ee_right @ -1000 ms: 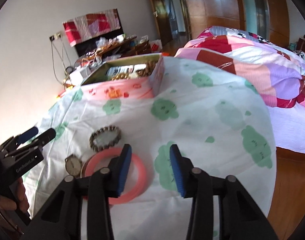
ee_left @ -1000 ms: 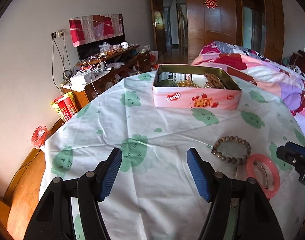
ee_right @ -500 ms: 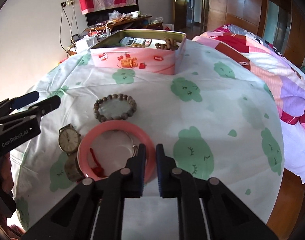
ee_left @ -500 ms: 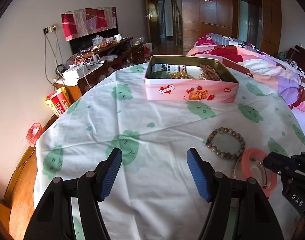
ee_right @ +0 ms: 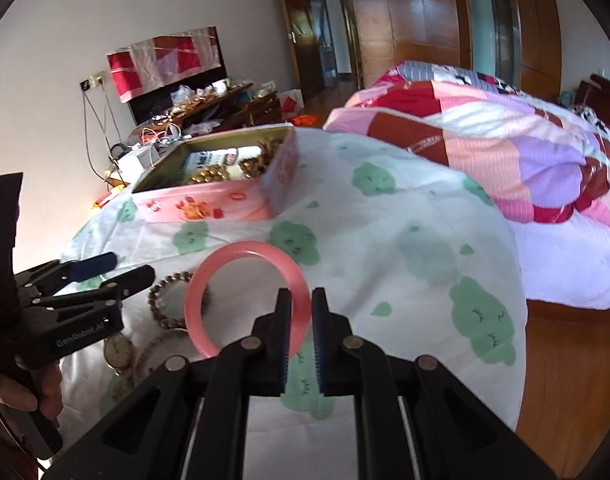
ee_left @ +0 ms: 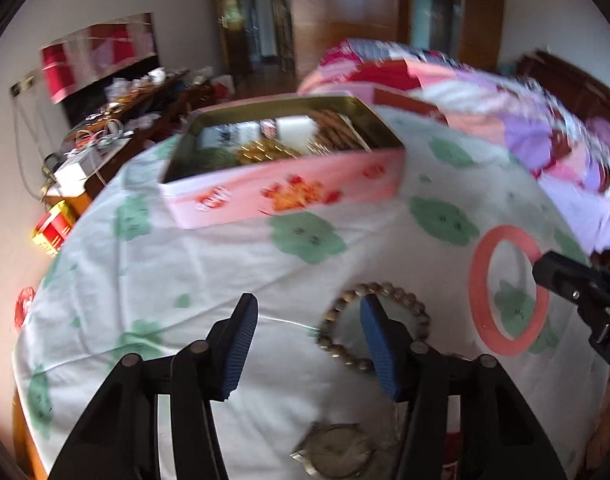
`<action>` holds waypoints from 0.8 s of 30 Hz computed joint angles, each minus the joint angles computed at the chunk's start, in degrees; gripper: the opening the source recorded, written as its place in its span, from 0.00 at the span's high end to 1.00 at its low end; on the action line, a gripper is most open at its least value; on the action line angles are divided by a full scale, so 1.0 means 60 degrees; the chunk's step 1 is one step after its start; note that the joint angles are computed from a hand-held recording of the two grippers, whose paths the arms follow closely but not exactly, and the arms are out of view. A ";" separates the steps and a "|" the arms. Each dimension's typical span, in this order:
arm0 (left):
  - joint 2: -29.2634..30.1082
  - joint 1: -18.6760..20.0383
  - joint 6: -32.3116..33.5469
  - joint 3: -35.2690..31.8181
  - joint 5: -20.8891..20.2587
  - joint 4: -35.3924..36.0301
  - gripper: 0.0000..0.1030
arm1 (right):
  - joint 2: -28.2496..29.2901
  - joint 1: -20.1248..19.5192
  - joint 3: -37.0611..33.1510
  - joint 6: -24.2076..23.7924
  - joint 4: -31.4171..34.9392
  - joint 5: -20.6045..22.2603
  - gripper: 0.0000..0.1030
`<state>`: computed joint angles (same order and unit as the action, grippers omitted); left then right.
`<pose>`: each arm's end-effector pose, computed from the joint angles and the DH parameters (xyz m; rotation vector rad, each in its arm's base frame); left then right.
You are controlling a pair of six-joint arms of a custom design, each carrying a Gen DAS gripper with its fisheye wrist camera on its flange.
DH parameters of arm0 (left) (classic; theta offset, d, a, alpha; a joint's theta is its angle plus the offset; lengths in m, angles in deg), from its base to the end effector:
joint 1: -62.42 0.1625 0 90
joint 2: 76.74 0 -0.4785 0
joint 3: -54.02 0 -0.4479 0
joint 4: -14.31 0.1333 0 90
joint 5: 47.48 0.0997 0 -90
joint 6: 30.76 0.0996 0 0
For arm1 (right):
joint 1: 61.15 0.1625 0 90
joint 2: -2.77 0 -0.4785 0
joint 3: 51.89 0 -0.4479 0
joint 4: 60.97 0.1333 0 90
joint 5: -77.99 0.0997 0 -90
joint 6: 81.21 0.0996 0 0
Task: Organize jewelry
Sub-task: 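Grasp the pink bangle with the right gripper while the left gripper grasps the wooden-bead bracelet, then carry the pink bangle and wooden-bead bracelet over the pink tin with both grippers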
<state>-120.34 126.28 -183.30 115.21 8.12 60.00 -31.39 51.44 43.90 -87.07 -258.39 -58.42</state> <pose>-0.1476 -0.7311 0.2389 0.9551 2.2951 -0.5799 0.3359 -0.6482 0.0607 0.1573 -2.2706 1.0754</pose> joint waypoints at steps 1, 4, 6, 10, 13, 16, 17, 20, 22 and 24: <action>0.0173 -0.0033 -0.0011 -0.0132 -0.0249 0.0202 0.48 | -0.0029 -0.0035 0.0029 0.0094 0.0083 0.0044 0.88; 0.0335 -0.0046 -0.0087 -0.0346 -0.0295 0.0523 0.51 | -0.0038 -0.0099 0.0082 0.0179 0.0177 0.0106 0.88; 0.0380 0.0025 -0.0261 -0.0508 0.0054 0.0816 0.61 | -0.0080 -0.0146 0.0136 0.0276 0.0287 0.0226 0.88; 0.0294 0.0052 -0.0265 -0.0413 0.0326 0.0847 0.92 | -0.0200 -0.0236 0.0212 0.0523 0.0575 0.0454 0.88; 0.0260 0.0023 -0.0102 -0.0304 0.0281 0.0692 0.93 | -0.0248 -0.0273 0.0268 0.0629 0.0593 0.0569 0.88; 0.0083 0.0043 -0.0093 -0.0146 0.0385 0.0397 0.93 | -0.0231 -0.0275 0.0261 0.0583 0.0545 0.0582 0.88; -0.0073 0.0055 -0.0107 0.0008 0.0484 0.0160 0.93 | -0.0216 -0.0268 0.0251 0.0538 0.0507 0.0577 0.88; -0.0434 0.0124 -0.0236 0.0321 0.0732 -0.0516 0.93 | -0.0147 -0.0231 0.0218 0.0401 0.0300 0.0475 0.88; -0.0605 0.0159 -0.0413 0.0447 0.0805 -0.0841 0.93 | -0.0090 -0.0190 0.0209 0.0264 0.0025 0.0382 0.88; -0.0778 0.0215 -0.0663 0.0568 0.0960 -0.1151 0.93 | -0.0060 -0.0176 0.0208 0.0131 -0.0212 0.0404 0.88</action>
<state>-125.01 127.57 -187.27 118.61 13.88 53.09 -31.75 50.38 45.15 -86.28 -259.66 -56.00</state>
